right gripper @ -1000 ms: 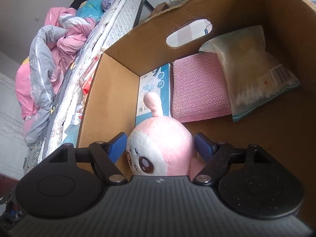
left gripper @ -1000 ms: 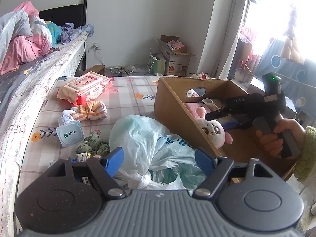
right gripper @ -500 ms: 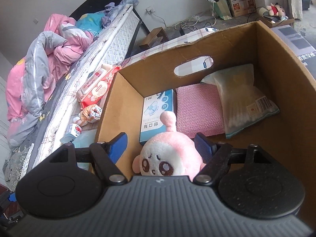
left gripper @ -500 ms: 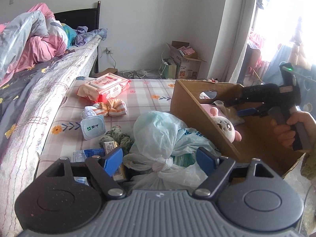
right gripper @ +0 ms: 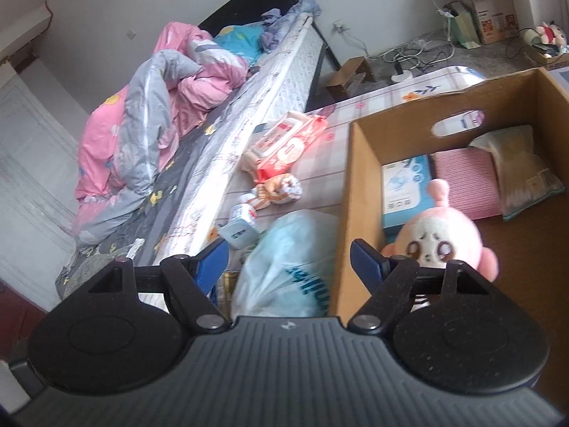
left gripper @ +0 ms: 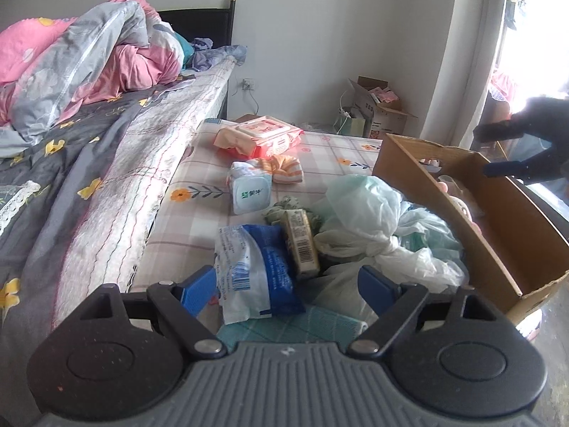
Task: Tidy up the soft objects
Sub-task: 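Move the right gripper out of the box to the blue-and-white packet, then grasp the blue-and-white packet with the right gripper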
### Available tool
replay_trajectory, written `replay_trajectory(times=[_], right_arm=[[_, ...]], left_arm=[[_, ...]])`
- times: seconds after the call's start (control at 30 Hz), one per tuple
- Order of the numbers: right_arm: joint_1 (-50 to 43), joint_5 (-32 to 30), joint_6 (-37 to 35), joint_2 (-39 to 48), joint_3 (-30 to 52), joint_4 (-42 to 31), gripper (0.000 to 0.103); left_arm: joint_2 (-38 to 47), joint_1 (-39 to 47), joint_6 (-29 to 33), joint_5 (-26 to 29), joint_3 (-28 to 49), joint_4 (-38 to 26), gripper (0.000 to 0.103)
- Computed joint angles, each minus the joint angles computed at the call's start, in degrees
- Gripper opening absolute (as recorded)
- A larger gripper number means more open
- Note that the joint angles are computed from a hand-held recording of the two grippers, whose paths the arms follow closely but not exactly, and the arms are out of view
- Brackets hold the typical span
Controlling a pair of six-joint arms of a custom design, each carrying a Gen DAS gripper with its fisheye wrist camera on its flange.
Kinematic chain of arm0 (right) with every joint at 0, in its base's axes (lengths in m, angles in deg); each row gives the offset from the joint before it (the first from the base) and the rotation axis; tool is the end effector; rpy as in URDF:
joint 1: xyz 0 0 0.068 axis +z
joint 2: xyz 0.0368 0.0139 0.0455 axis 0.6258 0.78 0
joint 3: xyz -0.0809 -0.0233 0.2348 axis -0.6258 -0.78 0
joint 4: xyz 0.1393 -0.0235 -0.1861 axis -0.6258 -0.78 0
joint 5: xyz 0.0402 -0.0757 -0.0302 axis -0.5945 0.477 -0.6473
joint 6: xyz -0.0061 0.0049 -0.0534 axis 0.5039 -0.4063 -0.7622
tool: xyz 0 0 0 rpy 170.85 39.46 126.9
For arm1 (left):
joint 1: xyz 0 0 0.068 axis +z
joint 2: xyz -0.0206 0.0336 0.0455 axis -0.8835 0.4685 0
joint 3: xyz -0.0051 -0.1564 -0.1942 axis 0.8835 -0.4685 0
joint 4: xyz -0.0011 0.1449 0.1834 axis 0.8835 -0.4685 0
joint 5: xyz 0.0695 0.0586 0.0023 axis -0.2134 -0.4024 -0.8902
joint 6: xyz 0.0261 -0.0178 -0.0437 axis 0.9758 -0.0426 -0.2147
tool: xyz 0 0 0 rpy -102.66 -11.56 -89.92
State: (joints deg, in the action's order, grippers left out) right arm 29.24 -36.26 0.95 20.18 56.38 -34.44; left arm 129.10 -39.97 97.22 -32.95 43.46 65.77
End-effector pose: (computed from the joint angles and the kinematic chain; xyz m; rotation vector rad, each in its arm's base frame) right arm 0.3326 -0.0343 0.1970 0.1457 2.3283 0.7751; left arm 0.2124 0.0677 0.1550 0.1823 2.2678 -0.2276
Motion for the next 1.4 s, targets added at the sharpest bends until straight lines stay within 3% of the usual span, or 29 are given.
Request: replay_trajectory(times=[0.1, 0.27, 0.4, 0.53, 0.7, 0.87, 1.03, 1.23, 1.4], right_arm=[[5.0, -2.8, 3.5, -2.2, -2.2, 1.2, 0.075], [17.0, -4.8, 13.7, -0.4, -6.8, 9.7, 0.071], [25.6, -2.0, 21.8, 7.0, -5.8, 16.8, 0.061], [31.9, 4.6, 25.4, 16.1, 0.4, 17.5, 0.056], [35.3, 16.0, 25.1, 22.7, 7.9, 12.4, 0.054], [34.3, 17.7, 25.0, 26.1, 11.3, 11.7, 0.052], [35.1, 21.3, 26.5, 30.2, 17.2, 8.6, 0.054], [34.5, 16.6, 29.7, 33.9, 20.0, 10.1, 0.056], [34.7, 11.4, 28.3, 35.3, 23.1, 9.3, 0.057]], left_arm=[[1.9, 3.0, 2.4, 1.6, 0.4, -0.6, 0.088], [7.6, 5.4, 4.6, 2.3, 0.8, 2.2, 0.088], [12.0, 4.6, 2.6, 0.0, 0.1, 10.4, 0.083], [17.2, 4.8, 3.6, 0.3, 3.1, 11.5, 0.081], [23.6, 5.7, 5.5, 2.5, 9.2, 7.4, 0.076], [32.7, 4.8, 6.8, 6.3, 19.3, 0.3, 0.077], [41.6, 2.7, 3.2, 7.3, 29.2, -4.5, 0.077], [43.8, 2.7, 2.5, 8.3, 32.3, -5.8, 0.076], [42.3, 6.2, 5.6, 9.5, 32.6, -10.9, 0.076]])
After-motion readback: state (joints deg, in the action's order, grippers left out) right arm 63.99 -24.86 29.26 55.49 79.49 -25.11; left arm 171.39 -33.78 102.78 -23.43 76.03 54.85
